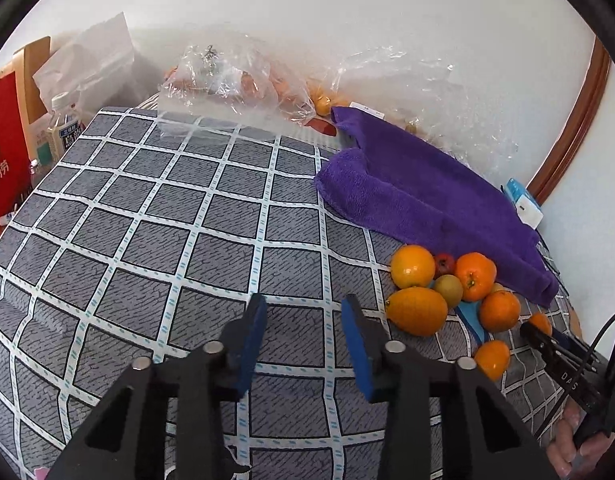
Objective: Organize fruits
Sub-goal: 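Close the left tool on the kumquat while the right tool grasps the orange, then carry both fruits onto the purple towel and open both tools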
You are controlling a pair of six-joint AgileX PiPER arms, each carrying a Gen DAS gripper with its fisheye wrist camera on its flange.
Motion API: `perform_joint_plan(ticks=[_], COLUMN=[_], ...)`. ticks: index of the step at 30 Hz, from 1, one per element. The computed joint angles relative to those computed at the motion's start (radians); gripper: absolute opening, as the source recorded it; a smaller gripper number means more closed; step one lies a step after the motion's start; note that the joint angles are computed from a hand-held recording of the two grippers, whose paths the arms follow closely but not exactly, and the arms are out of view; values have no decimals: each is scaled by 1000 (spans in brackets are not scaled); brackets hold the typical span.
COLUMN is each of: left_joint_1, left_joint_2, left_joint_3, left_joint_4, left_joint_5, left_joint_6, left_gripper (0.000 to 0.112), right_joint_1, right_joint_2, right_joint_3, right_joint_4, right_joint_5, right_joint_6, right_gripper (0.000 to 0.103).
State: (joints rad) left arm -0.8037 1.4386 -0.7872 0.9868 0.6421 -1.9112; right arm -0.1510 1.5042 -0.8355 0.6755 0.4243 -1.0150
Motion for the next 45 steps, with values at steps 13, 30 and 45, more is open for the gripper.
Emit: perform_joint_plan(ticks=[13, 30, 45], left_joint_1=[59, -39, -79], left_joint_2=[-44, 238, 118], left_joint_3=[53, -303, -426], left_joint_4=[-18, -188, -280], left_joint_5=[-160, 40, 283], left_joint_6=[-4, 260, 435], left_gripper=[32, 61, 42], right_joint_1=[-59, -146, -187], right_joint_2=[-30, -110, -127], right_joint_3=[54, 90, -43], right_joint_4=[60, 90, 37], right_joint_5=[5, 55, 186], right_joint_6=[-95, -198, -91], right_gripper=[39, 39, 39])
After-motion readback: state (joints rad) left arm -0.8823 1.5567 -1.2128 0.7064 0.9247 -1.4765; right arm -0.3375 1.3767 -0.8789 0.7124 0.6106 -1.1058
